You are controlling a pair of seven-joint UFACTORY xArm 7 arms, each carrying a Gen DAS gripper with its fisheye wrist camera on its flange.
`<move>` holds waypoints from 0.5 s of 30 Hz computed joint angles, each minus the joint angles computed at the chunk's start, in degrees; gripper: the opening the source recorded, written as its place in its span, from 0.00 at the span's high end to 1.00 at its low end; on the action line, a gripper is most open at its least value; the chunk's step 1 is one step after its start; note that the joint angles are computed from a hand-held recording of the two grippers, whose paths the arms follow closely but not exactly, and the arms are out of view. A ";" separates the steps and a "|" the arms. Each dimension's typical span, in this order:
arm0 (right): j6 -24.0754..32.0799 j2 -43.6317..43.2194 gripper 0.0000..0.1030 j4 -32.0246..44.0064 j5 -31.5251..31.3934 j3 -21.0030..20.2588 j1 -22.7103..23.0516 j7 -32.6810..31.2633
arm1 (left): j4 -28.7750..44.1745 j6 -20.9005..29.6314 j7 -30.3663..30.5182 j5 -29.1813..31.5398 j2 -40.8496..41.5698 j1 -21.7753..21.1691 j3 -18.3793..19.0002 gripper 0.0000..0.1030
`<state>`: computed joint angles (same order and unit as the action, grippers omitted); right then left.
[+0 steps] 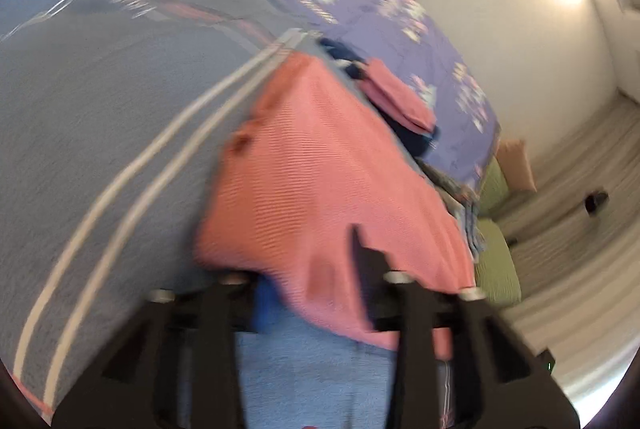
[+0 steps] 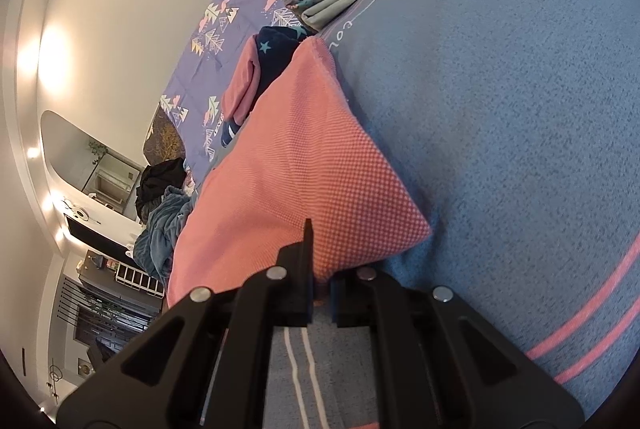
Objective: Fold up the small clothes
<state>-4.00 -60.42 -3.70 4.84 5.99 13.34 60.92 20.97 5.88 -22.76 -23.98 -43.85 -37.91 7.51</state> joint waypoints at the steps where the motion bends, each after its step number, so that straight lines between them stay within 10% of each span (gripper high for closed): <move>1: -0.39 0.02 0.95 -0.16 -0.02 -0.27 0.12 -0.13 | 0.67 -1.08 2.50 0.23 0.43 -3.05 2.08 0.26; 5: -1.70 0.12 0.95 -0.59 0.05 -0.77 0.50 -0.27 | 2.08 -4.07 5.14 -0.99 2.31 -7.72 5.41 0.09; 12: -2.38 -0.75 0.95 -1.22 0.17 -1.14 1.13 -0.21 | 3.94 -5.17 0.69 -0.44 5.80 -4.81 3.34 0.09; 15: -2.32 -1.29 0.95 -1.48 0.15 -1.02 1.22 -0.01 | 2.97 -10.06 1.46 -1.29 5.50 -9.86 8.11 0.21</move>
